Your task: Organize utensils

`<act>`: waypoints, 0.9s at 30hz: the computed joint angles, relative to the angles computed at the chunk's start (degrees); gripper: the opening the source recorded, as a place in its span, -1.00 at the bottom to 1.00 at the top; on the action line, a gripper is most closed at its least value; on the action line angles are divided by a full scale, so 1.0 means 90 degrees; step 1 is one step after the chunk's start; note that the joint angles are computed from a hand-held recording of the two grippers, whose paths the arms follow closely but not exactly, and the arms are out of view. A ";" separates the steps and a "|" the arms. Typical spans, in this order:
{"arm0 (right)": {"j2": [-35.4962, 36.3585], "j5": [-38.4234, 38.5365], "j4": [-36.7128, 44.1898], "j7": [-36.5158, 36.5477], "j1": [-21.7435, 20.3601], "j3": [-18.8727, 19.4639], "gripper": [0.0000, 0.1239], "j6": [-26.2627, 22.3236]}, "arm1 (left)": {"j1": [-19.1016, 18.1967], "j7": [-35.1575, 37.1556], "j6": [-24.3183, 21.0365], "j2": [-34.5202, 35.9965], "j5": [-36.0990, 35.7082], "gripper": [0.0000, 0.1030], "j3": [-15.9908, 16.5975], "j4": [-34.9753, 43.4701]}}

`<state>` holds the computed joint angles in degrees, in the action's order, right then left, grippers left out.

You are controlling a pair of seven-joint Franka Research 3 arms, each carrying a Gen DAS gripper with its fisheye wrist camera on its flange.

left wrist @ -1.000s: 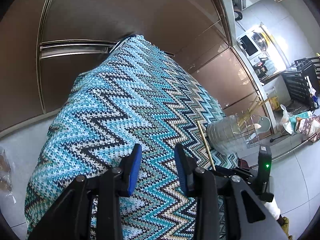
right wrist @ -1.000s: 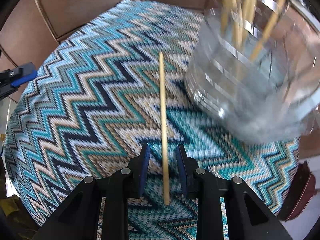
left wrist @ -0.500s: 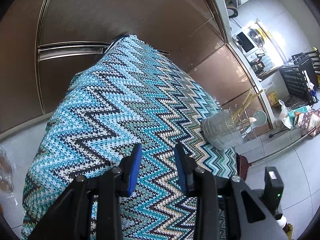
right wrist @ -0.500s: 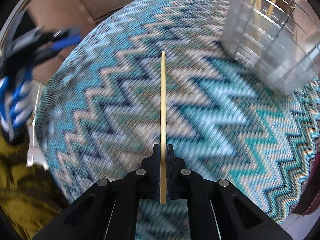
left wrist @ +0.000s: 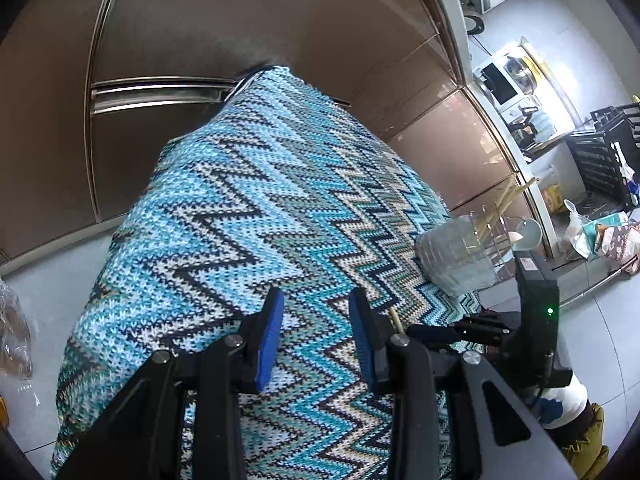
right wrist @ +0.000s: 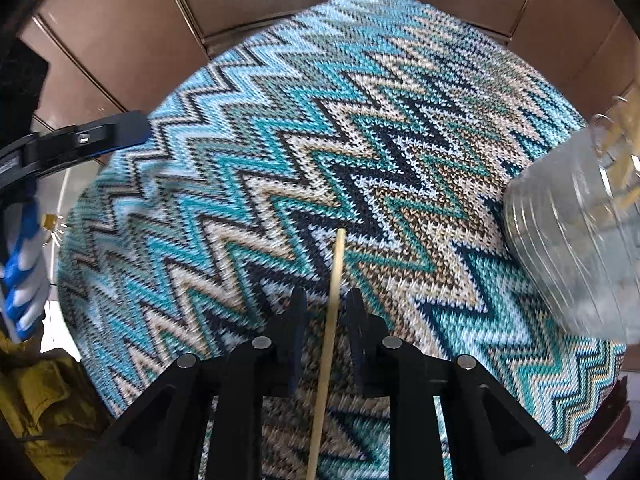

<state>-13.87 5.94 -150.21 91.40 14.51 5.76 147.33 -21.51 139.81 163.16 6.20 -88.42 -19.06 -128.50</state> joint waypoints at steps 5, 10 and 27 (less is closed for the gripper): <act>0.0549 -0.0407 0.0444 0.0151 0.0010 0.0087 -0.67 -0.0192 | 0.0025 -0.0052 -0.0039 0.0088 0.0062 -0.38 -0.0004 0.0012; 0.1046 -0.0730 0.1055 0.0266 0.0109 0.0058 -0.66 -0.0593 | 0.0007 -0.0110 -0.0033 0.0049 0.0144 -0.38 -0.0047 -0.0039; 0.0395 -0.0957 0.0770 0.0403 0.0213 -0.0029 -0.92 -0.0061 | -0.0155 -0.0130 -0.0046 -0.0359 0.0146 -0.38 -0.0015 -0.0410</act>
<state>-10.32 -2.67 -143.28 95.02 16.42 5.50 146.77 -22.91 138.64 162.74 2.97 -87.10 -19.19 -132.19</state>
